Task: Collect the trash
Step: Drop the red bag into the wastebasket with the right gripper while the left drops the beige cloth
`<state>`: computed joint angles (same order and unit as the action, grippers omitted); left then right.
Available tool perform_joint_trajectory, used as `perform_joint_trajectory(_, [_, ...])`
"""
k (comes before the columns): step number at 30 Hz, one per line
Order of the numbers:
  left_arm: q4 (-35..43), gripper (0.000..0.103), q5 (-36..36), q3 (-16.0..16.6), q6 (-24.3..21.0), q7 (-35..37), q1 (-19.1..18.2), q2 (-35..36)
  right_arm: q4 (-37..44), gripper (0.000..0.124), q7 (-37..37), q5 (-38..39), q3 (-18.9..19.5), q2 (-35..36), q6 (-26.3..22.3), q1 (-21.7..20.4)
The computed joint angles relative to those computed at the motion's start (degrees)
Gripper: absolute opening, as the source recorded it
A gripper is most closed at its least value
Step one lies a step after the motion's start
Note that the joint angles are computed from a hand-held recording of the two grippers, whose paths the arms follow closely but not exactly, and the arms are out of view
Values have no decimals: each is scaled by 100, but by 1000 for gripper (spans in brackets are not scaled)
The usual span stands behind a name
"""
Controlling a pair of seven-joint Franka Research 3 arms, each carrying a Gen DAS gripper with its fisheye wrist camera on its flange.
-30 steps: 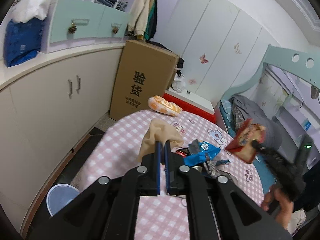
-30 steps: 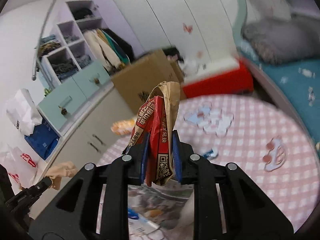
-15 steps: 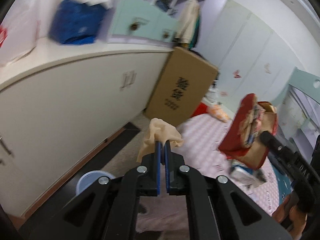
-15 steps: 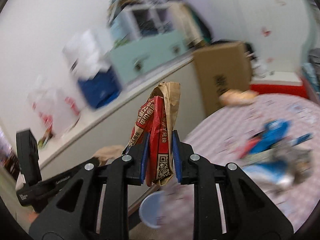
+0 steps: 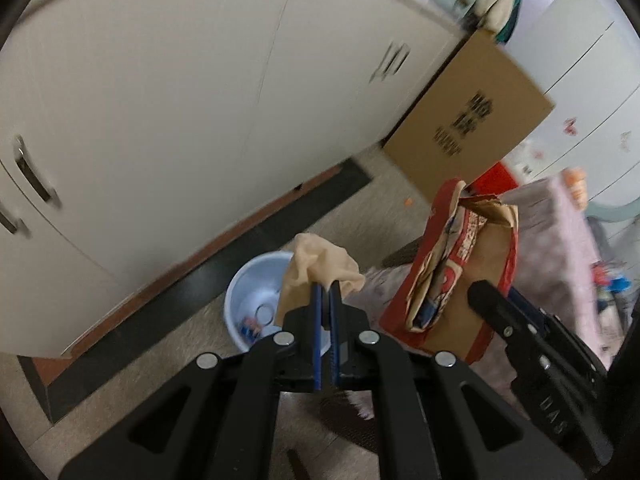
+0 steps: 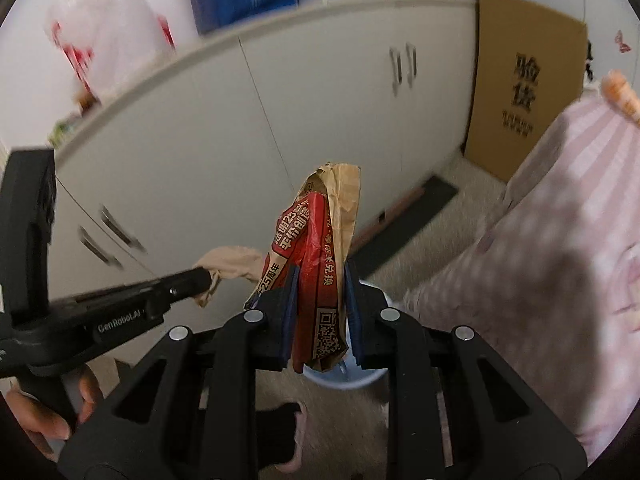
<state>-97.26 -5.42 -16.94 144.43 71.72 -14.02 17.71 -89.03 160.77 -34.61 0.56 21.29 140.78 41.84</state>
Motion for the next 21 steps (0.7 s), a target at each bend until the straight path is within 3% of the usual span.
perform_joint_trajectory(9, [839,5,46,-59,-468,36,-67,1009,172,22,-442,338,-81,465,-418,-22])
perform_joint_trajectory(11, [1017,20,-11,-104,-574,37,-64,1148,105,22,-415,373,-111,472,-373,-34])
perform_joint_trajectory(13, [1136,51,-6,-94,-646,-25,-94,1243,4,22,-393,369,-126,435,-347,-32])
perform_joint_trajectory(21, [879,55,84,-41,-550,-170,-81,1057,100,22,-472,468,-135,536,-310,-63])
